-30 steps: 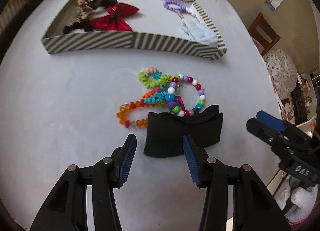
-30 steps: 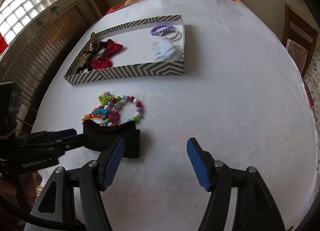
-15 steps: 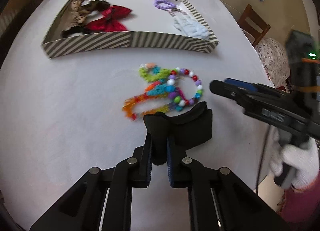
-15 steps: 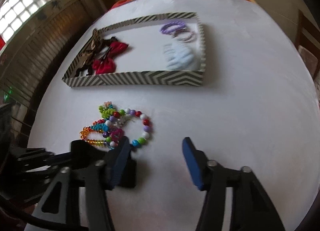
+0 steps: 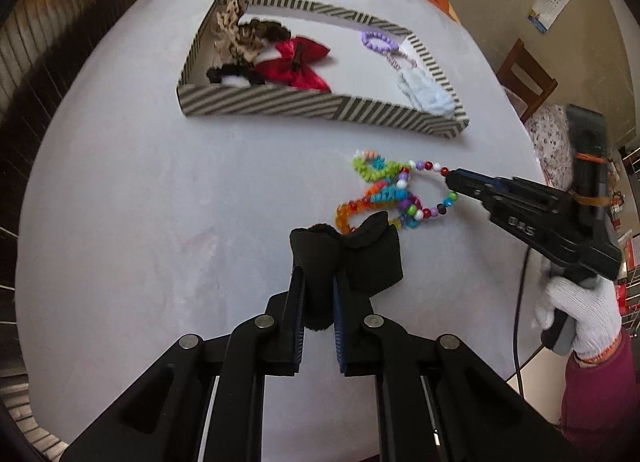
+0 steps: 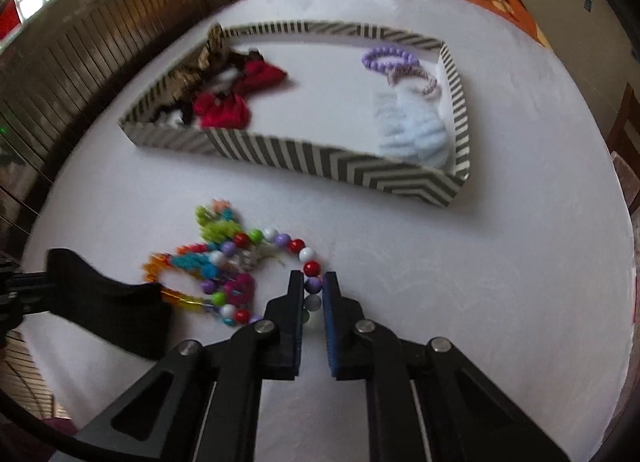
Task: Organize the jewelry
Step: 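Grasp the black fabric band with the left tool while the right grasps the multicolour bead bracelet, then carry the black band with the left tool while the right carries the bead bracelet into the tray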
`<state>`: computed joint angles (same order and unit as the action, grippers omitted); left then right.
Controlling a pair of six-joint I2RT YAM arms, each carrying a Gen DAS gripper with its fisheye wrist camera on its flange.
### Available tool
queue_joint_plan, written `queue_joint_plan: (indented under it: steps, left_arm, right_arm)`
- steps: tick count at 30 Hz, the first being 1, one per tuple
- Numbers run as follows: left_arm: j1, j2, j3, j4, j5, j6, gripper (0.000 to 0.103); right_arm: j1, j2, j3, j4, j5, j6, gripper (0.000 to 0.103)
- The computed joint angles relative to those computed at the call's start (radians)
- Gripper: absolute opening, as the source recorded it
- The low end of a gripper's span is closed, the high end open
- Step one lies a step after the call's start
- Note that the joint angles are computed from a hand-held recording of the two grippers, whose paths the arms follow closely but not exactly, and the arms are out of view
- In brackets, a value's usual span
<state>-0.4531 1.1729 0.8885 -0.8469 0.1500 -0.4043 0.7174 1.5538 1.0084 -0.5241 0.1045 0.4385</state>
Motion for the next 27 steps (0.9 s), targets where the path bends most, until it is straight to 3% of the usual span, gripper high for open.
queue_joint_plan:
  steps: [12, 27]
  left_arm:
    - [0.019, 0.049, 0.129, -0.013, -0.027, 0.021, 0.002]
    - [0.071, 0.257, 0.386, 0.009, -0.115, 0.092, 0.002]
  right_arm:
    - [0.016, -0.151, 0.133, -0.138, 0.053, -0.038, 0.009]
    - [-0.032, -0.107, 0.268, -0.189, 0.059, -0.093, 0.009]
